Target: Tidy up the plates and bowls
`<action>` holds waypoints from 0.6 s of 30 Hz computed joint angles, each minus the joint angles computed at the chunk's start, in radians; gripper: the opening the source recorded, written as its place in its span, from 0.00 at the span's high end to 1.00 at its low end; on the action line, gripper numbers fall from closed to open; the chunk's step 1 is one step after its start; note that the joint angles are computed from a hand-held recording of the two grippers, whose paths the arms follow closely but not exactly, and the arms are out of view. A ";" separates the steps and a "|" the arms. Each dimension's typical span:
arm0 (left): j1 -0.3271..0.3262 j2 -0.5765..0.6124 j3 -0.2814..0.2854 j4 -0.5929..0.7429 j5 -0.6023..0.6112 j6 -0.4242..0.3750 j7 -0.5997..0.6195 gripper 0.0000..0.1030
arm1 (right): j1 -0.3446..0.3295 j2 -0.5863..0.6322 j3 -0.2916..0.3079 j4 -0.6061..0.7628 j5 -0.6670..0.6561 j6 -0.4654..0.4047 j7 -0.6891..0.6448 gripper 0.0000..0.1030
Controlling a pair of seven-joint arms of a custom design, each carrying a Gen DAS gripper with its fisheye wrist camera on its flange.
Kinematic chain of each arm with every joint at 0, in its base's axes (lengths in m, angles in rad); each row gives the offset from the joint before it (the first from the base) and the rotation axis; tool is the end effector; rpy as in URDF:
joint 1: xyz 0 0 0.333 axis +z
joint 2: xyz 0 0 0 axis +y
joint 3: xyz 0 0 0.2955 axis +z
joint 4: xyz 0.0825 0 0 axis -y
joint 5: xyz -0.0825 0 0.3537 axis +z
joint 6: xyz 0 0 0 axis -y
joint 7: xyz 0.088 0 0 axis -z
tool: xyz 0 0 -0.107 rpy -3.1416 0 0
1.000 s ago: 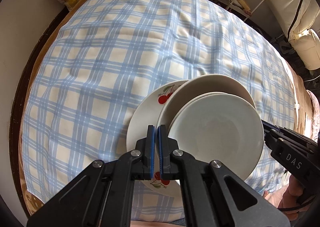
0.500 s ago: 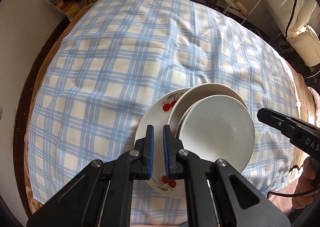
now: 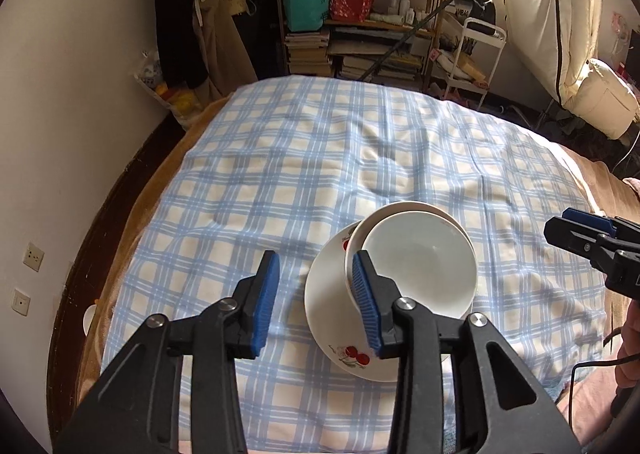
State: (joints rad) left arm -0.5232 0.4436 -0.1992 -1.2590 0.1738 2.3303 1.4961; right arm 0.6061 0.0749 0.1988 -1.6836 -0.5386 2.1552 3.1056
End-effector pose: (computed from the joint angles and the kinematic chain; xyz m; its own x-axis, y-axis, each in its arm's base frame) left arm 0.5450 -0.4321 0.5694 -0.6164 -0.7863 -0.0430 -0.6158 0.5153 -0.5961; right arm 0.4272 0.4084 0.5781 -0.4037 -0.8653 -0.2972 -0.7046 0.5013 -0.5023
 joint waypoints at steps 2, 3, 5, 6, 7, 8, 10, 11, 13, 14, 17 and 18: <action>0.007 -0.064 0.000 -0.108 0.008 0.095 -0.012 0.45 | 0.015 -0.030 0.008 -0.027 -0.070 -0.009 0.055 0.36; 0.011 -0.091 0.000 -0.153 0.013 0.134 -0.021 0.38 | 0.018 -0.044 0.013 -0.041 -0.092 -0.011 0.078 0.34; 0.023 -0.137 -0.008 -0.230 0.010 0.205 -0.028 0.27 | 0.024 -0.066 0.025 -0.062 -0.139 -0.021 0.132 0.30; 0.025 -0.154 -0.009 -0.259 0.016 0.229 -0.034 0.21 | 0.027 -0.077 0.033 -0.073 -0.170 -0.029 0.165 0.26; 0.024 -0.171 -0.006 -0.285 0.032 0.251 -0.051 0.20 | 0.030 -0.084 0.041 -0.080 -0.199 -0.037 0.184 0.23; 0.019 -0.188 0.002 -0.311 0.062 0.275 -0.081 0.18 | 0.034 -0.086 0.049 -0.082 -0.221 -0.045 0.190 0.18; 0.023 -0.221 0.006 -0.362 0.099 0.329 -0.124 0.15 | 0.043 -0.082 0.063 -0.071 -0.249 -0.081 0.188 0.10; 0.029 -0.233 0.003 -0.381 0.103 0.350 -0.137 0.13 | 0.050 -0.081 0.070 -0.065 -0.266 -0.106 0.195 0.06; 0.027 -0.252 0.013 -0.417 0.160 0.391 -0.203 0.13 | 0.065 -0.079 0.082 -0.057 -0.313 -0.147 0.214 0.02; 0.024 -0.261 0.020 -0.433 0.199 0.411 -0.243 0.13 | 0.072 -0.079 0.085 -0.057 -0.336 -0.161 0.220 0.00; 0.020 -0.289 0.039 -0.489 0.344 0.473 -0.373 0.12 | 0.095 -0.066 0.097 -0.042 -0.394 -0.227 0.226 0.00; 0.020 -0.297 0.041 -0.504 0.393 0.490 -0.405 0.12 | 0.104 -0.061 0.099 -0.039 -0.414 -0.251 0.237 0.00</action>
State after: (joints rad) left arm -0.5029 0.1469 -0.1585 -1.7633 0.5664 2.8199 1.0912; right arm 0.7105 0.0136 0.2979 -1.7224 -0.9524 1.9046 3.3428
